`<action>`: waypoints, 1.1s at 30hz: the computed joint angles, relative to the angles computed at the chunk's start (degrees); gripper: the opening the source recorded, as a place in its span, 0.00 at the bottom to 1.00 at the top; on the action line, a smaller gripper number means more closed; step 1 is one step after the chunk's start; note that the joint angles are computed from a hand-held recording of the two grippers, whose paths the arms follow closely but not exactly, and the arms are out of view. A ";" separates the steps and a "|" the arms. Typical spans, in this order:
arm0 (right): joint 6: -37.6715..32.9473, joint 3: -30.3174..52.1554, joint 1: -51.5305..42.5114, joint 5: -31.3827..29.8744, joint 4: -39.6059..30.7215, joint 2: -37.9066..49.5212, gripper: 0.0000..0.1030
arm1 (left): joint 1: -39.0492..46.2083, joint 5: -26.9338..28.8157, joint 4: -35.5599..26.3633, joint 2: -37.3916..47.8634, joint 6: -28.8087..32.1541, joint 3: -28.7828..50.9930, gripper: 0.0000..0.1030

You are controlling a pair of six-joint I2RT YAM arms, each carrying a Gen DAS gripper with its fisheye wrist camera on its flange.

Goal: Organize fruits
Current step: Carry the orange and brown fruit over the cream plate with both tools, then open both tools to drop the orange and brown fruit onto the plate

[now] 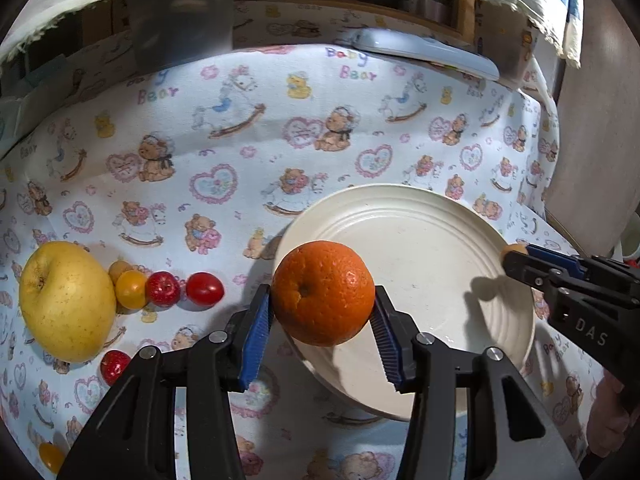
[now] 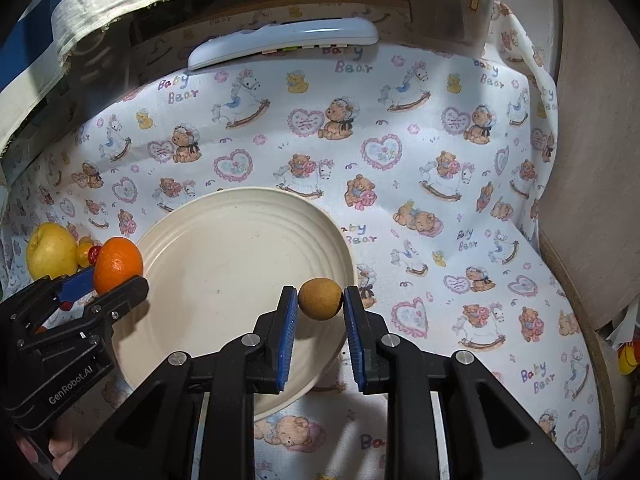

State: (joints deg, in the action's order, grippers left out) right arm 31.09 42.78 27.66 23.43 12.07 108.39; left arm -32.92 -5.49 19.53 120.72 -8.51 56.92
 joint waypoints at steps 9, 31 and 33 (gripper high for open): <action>0.38 -0.12 -1.58 -2.01 0.09 0.39 0.24 | -0.47 -1.98 0.51 0.05 0.98 -0.16 0.47; 0.82 -0.08 -1.77 -2.59 -0.16 0.31 0.24 | 0.73 -2.10 2.85 -0.67 0.32 -1.38 0.53; 0.86 -0.36 -1.44 -2.31 0.06 -0.16 0.24 | 0.54 -2.47 4.27 -1.34 0.39 -2.43 0.56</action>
